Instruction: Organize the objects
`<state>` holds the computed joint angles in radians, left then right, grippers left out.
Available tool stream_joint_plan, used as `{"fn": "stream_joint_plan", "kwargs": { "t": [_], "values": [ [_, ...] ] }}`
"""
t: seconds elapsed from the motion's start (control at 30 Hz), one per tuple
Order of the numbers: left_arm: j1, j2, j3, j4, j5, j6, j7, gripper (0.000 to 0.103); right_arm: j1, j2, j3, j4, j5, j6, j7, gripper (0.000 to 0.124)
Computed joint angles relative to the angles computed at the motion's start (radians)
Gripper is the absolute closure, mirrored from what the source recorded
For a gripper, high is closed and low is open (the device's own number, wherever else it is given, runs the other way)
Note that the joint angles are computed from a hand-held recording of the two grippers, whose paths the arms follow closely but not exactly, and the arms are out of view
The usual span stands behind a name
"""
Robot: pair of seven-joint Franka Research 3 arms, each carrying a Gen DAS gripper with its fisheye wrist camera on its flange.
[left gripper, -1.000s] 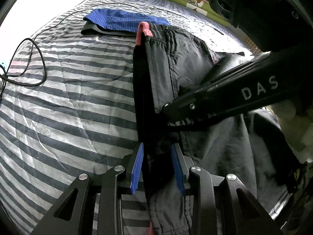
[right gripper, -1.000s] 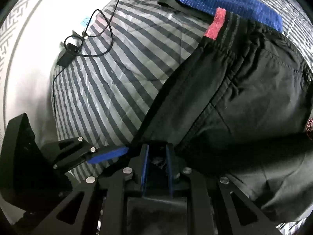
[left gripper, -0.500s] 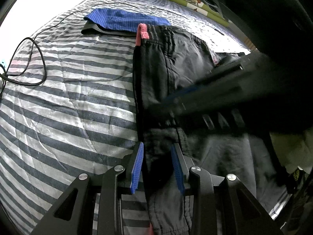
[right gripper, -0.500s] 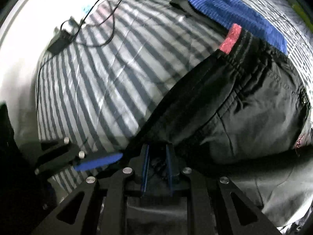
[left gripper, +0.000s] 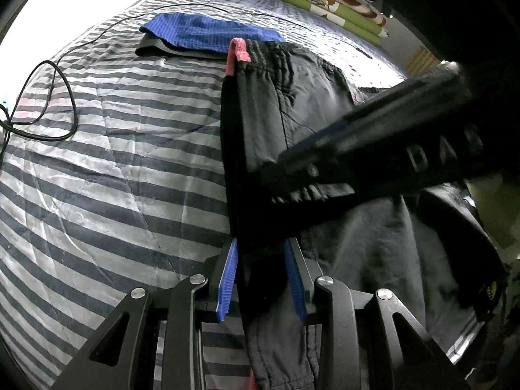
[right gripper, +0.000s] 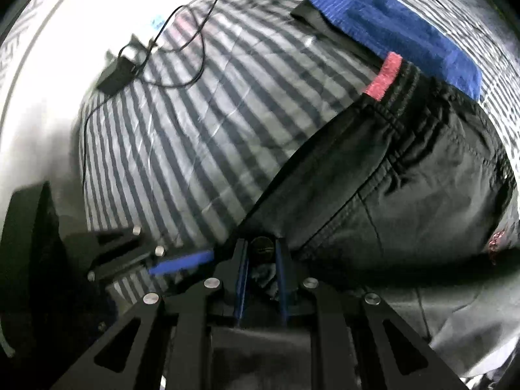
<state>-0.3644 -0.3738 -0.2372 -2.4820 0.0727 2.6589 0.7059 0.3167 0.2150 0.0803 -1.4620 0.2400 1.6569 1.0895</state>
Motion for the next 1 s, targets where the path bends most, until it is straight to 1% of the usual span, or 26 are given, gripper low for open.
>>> {"fn": "stream_joint_plan", "kwargs": {
  "t": [0.07,0.17,0.27,0.4,0.47,0.57,0.63,0.67,0.7,0.73,0.8,0.87,0.9,1.0],
  "values": [
    [0.001,0.002,-0.002,0.001,0.003,0.000,-0.004,0.071,0.005,-0.025,0.001,-0.037,-0.024,0.010,-0.015,0.109],
    [0.000,0.003,-0.001,0.002,0.004,0.000,-0.005,0.071,0.012,-0.035,0.001,-0.069,-0.037,0.047,-0.002,0.109],
    [0.000,0.002,-0.002,0.002,0.005,-0.001,-0.006,0.071,0.007,-0.016,-0.007,-0.069,-0.040,0.099,0.041,0.109],
    [-0.004,-0.001,0.004,-0.004,-0.002,0.004,0.001,0.071,-0.001,0.023,-0.012,-0.026,-0.031,0.136,0.084,0.109],
    [-0.005,-0.005,0.003,-0.006,-0.004,0.002,0.002,0.071,-0.011,0.048,-0.012,0.011,-0.014,0.113,0.087,0.109],
    [-0.005,-0.008,0.004,-0.008,-0.005,0.001,0.005,0.071,-0.024,0.054,-0.012,0.027,0.009,0.089,0.073,0.109],
    [-0.004,-0.004,0.004,-0.005,-0.005,0.002,0.004,0.071,-0.040,0.060,-0.007,0.051,0.052,0.039,0.047,0.109],
    [-0.003,-0.004,0.002,-0.005,-0.005,0.002,0.000,0.071,-0.038,0.051,-0.002,0.044,0.064,0.029,0.042,0.109],
    [-0.003,-0.004,0.002,-0.004,-0.004,0.002,0.000,0.071,-0.038,0.043,0.000,0.041,0.066,0.014,0.019,0.109],
    [-0.002,-0.004,0.001,-0.004,-0.003,0.001,-0.002,0.071,-0.020,0.018,0.009,0.011,0.050,0.027,0.007,0.109],
    [-0.001,-0.003,0.000,-0.003,-0.002,-0.001,-0.006,0.071,-0.011,-0.004,0.009,-0.006,0.027,0.011,-0.020,0.109],
    [-0.002,-0.004,0.000,-0.003,-0.002,-0.001,-0.007,0.071,-0.020,-0.016,-0.002,-0.014,0.008,-0.009,-0.057,0.109],
    [-0.002,-0.004,0.000,-0.004,-0.002,0.000,-0.008,0.071,-0.021,-0.030,-0.006,-0.034,-0.006,-0.006,-0.073,0.109],
    [-0.005,-0.008,0.003,-0.009,-0.005,0.002,-0.004,0.071,-0.005,-0.080,-0.002,-0.132,-0.062,0.074,-0.097,0.109]
  ]
}}
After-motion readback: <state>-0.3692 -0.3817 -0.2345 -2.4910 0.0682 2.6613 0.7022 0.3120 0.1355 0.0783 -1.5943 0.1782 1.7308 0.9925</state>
